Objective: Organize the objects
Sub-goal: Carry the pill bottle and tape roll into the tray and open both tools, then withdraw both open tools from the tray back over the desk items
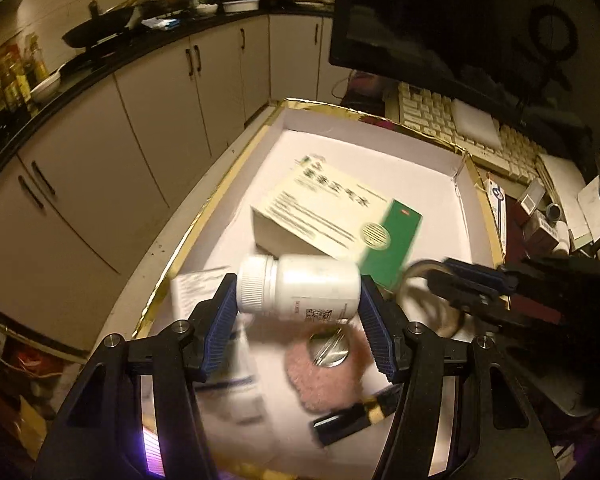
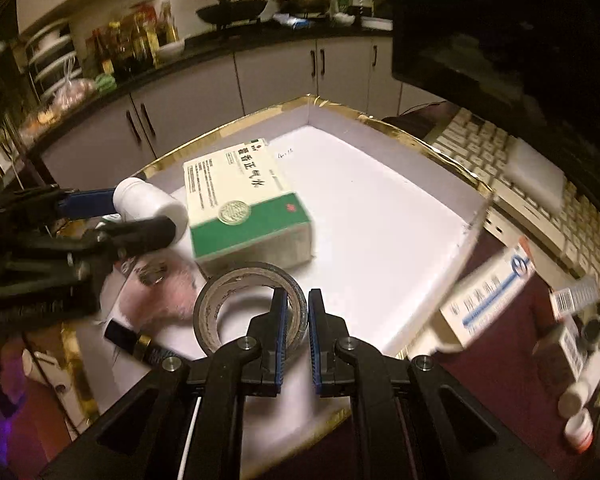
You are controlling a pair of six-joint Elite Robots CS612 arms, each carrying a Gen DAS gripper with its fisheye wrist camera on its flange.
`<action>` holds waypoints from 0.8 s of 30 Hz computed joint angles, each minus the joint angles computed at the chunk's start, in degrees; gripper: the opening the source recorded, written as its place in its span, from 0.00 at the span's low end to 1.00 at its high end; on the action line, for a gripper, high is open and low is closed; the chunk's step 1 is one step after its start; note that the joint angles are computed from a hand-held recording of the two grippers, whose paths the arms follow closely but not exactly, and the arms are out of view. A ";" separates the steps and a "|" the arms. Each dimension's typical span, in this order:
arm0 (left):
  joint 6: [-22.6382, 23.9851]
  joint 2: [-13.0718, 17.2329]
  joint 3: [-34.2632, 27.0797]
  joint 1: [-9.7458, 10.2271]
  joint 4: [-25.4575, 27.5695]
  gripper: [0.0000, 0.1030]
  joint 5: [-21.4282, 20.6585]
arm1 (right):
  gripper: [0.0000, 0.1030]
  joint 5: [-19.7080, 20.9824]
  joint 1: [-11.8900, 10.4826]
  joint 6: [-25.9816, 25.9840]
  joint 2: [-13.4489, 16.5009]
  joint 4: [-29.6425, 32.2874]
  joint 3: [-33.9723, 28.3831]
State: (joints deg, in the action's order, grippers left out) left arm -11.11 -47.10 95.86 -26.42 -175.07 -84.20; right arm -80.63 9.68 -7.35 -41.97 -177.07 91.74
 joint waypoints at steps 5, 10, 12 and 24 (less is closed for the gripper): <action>-0.73 1.37 -3.57 0.35 3.52 0.57 -1.34 | 0.08 -1.06 0.33 -1.08 1.38 4.03 -4.33; -0.66 2.08 -4.42 0.06 4.40 0.57 0.79 | 0.08 -3.84 0.14 2.04 2.66 5.64 -7.22; -0.76 2.09 -4.16 0.06 4.02 0.57 0.99 | 0.08 -3.50 -0.17 2.74 2.89 5.82 -7.24; -2.90 0.87 -0.80 0.23 -3.26 0.59 -5.22 | 0.21 2.24 -2.13 7.70 1.30 -0.34 -2.66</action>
State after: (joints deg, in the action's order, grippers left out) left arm -14.01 -46.23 95.06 -26.19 -178.33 -89.42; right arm -78.38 7.55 0.35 -40.67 -177.42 89.08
